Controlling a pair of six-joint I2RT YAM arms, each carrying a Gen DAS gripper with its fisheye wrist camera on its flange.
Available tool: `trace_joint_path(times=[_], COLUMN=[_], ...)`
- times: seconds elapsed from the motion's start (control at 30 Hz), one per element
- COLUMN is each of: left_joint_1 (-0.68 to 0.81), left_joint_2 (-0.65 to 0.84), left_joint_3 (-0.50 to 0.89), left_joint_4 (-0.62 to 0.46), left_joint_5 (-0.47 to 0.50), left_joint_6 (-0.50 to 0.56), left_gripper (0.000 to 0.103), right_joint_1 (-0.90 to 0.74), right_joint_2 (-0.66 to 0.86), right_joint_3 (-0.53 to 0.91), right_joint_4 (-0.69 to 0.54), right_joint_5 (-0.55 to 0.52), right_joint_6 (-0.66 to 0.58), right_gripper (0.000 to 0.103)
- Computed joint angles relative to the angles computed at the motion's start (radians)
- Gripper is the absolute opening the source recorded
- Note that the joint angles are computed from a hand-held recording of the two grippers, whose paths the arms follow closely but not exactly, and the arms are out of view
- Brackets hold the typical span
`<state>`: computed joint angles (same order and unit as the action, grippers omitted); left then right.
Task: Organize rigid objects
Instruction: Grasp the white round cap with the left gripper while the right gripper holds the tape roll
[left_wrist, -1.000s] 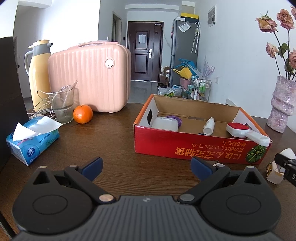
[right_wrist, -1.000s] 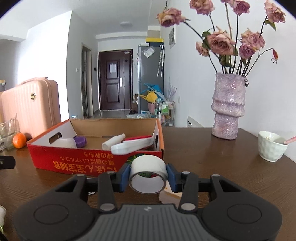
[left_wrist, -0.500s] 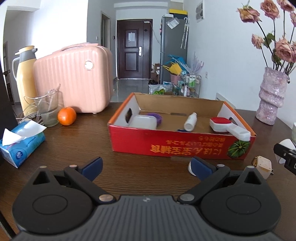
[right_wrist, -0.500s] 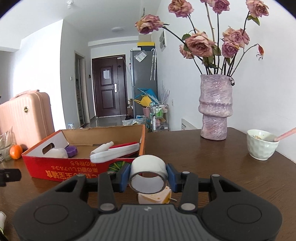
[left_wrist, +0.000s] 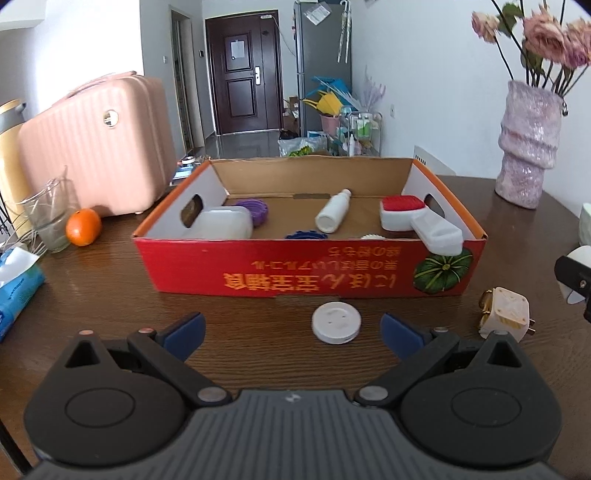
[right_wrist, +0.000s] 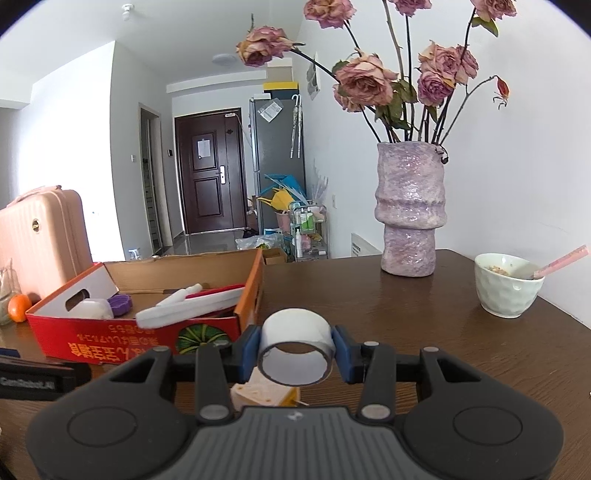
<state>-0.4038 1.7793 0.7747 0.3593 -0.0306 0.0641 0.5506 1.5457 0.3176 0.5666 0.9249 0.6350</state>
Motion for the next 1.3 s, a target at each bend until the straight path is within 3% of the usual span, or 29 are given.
trace_joint_path(times=[0.4,0.97,1.1,1.3], left_joint_1=[-0.068,-0.063,-0.059,-0.048], left_joint_2=[0.154,0.284,0.279,0.263], left_joint_3=[0.145,0.319,0.311,0.298], left_joint_4=[-0.042,-0.192,-0.181,-0.184], left_joint_5=[-0.091,-0.034,-0.011,0.026], left_joint_6=[-0.034,-0.101,-0.092,-0.090], left_gripper=[0.101,0.064,0.041,0.040], right_joint_1=[-0.096,-0.136,-0.133,-0.135], right_joint_2=[-0.016,0.062,0.067,0.069], right_joint_3=[-0.061,-0.042,-0.040,-0.041], right_joint_4=[0.094,0.145,0.143,0.151], right_joint_5=[-0.076,-0.124,-0.122,-0.123], right_joint_6=[-0.073,-0.112,-0.114,-0.121], right_gripper=[0.042,0.042,0.042,0.042])
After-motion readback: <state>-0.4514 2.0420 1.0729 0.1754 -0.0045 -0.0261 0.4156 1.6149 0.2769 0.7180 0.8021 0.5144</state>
